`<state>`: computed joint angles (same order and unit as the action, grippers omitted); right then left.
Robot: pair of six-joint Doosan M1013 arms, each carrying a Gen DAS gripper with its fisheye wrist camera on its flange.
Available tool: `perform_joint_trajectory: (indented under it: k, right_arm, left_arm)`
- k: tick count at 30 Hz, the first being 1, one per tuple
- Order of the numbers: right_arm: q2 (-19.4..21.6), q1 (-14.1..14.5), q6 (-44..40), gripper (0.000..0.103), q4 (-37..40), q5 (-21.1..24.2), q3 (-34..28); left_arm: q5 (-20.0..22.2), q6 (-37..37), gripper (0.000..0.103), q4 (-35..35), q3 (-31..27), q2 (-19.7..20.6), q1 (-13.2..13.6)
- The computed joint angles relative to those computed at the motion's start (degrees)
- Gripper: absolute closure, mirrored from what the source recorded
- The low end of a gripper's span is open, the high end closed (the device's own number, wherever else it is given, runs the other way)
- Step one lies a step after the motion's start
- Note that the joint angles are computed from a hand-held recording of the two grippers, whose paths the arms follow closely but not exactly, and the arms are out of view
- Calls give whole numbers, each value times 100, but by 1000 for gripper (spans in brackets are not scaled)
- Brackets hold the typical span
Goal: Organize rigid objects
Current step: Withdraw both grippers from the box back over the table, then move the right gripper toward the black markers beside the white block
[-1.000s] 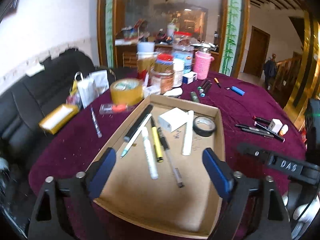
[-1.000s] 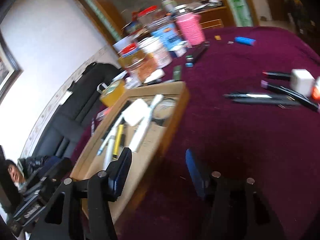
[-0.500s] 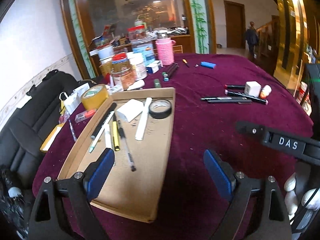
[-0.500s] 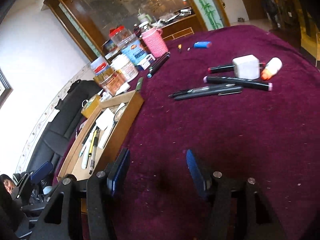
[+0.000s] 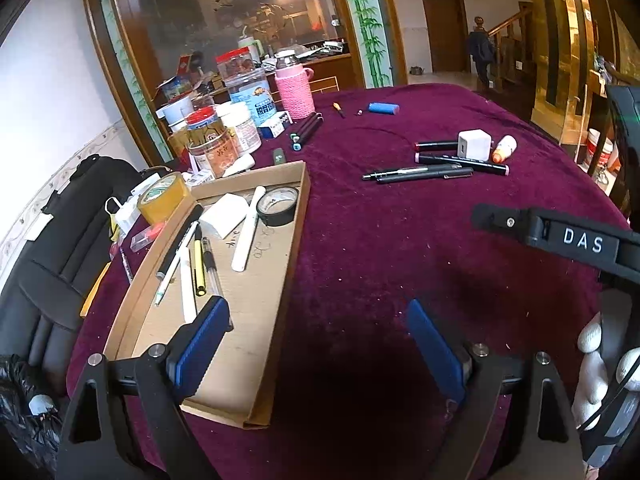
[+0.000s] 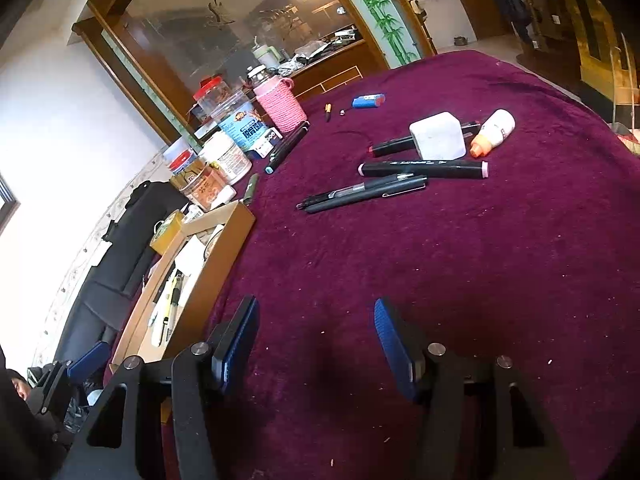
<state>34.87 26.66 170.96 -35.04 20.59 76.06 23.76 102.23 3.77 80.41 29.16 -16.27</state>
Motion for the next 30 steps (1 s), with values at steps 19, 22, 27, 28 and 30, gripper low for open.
perform_joint_trajectory:
  k: [19,22,27,28,30]
  right_arm:
    - [-303,-241,906,39,-887,603,241]
    - [-327,-385,833,39,-865,969,147]
    - [-133,-570,-163,39,-167,1210,-283]
    - [-41,-609,-700,39,197,1183,-441]
    - [165,-684,-1817,39,1086,1179,-771]
  left_arm:
    - [766,1226,13,-1476,-344,281,105]
    - [862,1462,13,-1851,-401,329,146]
    - [1040,1726,13,-2267,-537,440,210]
    - [1076,1730,13,-2298,-564,459,219]
    - [1194,1735,13,-2395,-659,526,253]
